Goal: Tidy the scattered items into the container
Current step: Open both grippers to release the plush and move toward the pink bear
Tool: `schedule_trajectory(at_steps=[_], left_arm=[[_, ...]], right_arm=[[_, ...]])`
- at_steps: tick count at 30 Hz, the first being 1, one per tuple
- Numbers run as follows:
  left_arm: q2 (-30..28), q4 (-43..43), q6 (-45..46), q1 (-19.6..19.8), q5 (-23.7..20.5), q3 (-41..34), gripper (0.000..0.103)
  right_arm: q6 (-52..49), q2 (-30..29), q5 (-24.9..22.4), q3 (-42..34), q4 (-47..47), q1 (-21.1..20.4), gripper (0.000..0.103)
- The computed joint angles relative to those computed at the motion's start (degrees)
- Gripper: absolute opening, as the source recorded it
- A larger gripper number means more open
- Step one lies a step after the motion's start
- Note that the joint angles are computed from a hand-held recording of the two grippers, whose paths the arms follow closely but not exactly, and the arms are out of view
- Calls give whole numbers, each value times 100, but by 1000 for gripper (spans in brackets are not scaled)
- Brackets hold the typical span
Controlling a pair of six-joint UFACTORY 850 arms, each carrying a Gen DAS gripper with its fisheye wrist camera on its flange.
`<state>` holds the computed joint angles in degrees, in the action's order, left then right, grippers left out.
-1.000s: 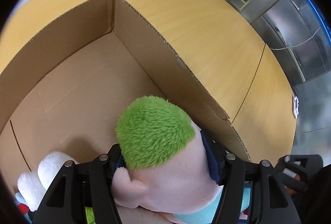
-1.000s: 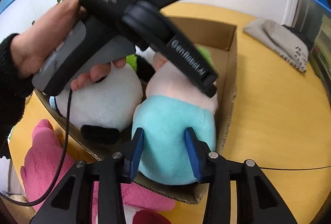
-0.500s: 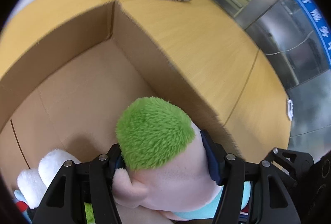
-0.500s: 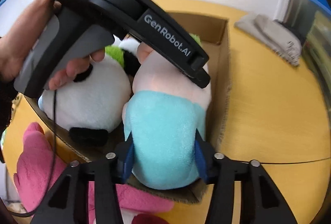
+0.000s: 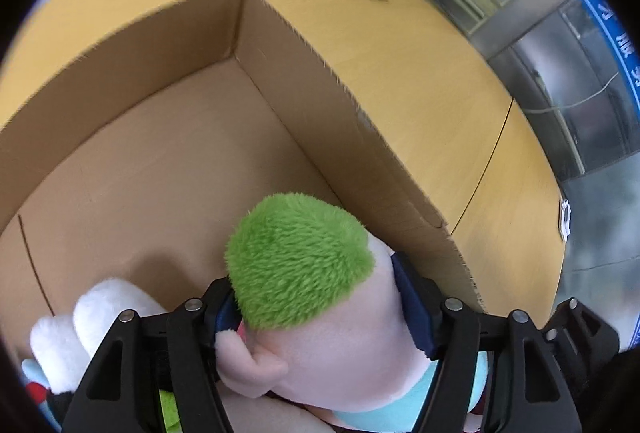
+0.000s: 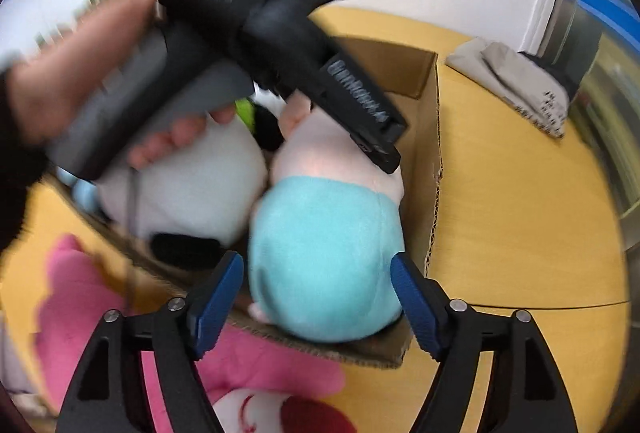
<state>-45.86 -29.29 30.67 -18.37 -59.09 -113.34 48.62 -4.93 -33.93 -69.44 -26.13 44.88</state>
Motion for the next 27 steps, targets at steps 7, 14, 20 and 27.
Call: schedule_trajectory(at_steps=[7,14,20,27], left_arm=[[2226,-1610,1596,501,1338,2645,70],[5043,-3196,3087,1644,1590,5666,79],[6148,-3447,3086,2585,1183,7320,79],[6055,-4017,3697,3051,647,8237,79]], right_arm=[[1119,1807,1333,1504,-950,164,100],[1658,2850,998,2499,-1478,822,103],[2380,2624,1254,2715,-1376,784,103],[2675,1926,754,2379,-1277,1110,103]])
